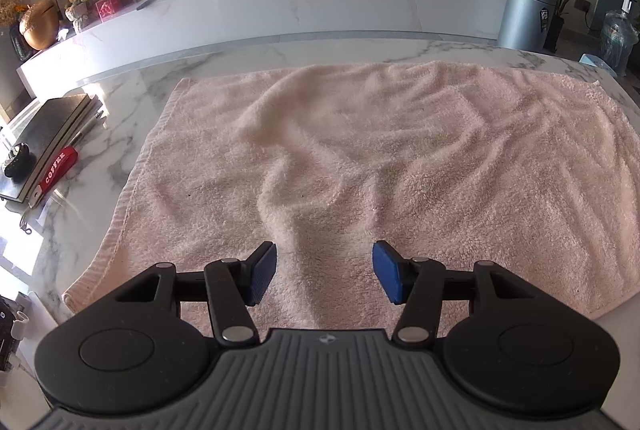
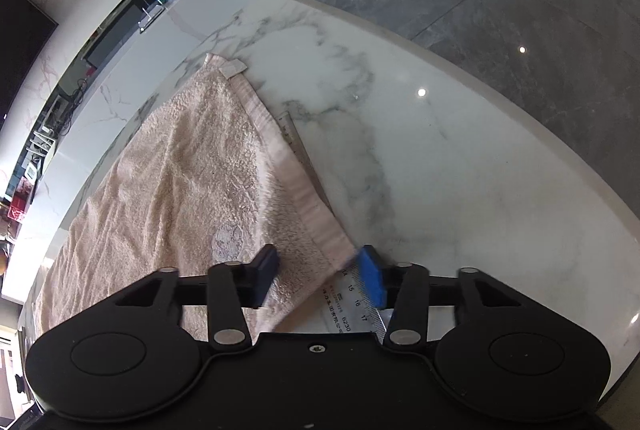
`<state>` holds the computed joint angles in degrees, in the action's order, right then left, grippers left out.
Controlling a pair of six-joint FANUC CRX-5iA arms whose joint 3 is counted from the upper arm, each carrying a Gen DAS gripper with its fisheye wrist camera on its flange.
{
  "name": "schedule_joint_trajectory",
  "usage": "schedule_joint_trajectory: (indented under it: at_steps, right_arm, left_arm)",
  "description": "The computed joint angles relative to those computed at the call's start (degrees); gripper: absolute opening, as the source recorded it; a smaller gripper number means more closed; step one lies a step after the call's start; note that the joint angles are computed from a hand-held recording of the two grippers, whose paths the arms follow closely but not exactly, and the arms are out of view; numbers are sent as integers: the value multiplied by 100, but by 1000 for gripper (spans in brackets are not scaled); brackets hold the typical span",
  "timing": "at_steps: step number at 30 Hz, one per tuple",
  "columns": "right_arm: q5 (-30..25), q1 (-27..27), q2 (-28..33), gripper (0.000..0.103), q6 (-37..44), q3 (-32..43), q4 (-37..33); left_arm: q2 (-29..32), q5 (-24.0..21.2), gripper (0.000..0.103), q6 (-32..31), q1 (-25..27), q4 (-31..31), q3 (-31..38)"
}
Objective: Fold towel
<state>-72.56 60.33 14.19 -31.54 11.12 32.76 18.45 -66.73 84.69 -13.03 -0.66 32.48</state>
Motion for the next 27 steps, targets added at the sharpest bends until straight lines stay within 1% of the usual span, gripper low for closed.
schedule_joint_trajectory:
  at_steps: [3, 9, 12, 15, 17, 19, 23, 25, 27]
  right_arm:
    - [195, 0, -46, 33, -25, -77, 56]
    - [420, -66, 142, 33, 380, 211, 12]
    - [363, -88, 284, 35, 481, 429, -13]
    - [208, -31, 348, 41, 472, 586, 34]
    - [101, 25, 373, 51, 399, 665, 54]
    - [17, 73, 392, 53, 292, 724, 58]
    - [98, 108, 363, 54, -131, 645, 22]
    - [43, 118, 374, 54, -334, 666, -84]
    - [120, 157, 313, 54, -635, 544, -102]
  left_arm:
    - [19, -33, 52, -4, -5, -13, 32]
    - [23, -61, 52, -44, -5, -1, 40]
    - [8, -57, 52, -58, 5, -4, 24]
    - [-5, -45, 52, -33, 27, -4, 6]
    - [-7, -37, 52, -21, 36, 8, -1]
    - [-11, -23, 52, -34, 38, 36, -17]
    - [-35, -7, 52, -142, 25, 108, -71]
    - [-46, -7, 52, -186, 22, 135, -88]
    - [-52, -6, 52, -206, 24, 143, -93]
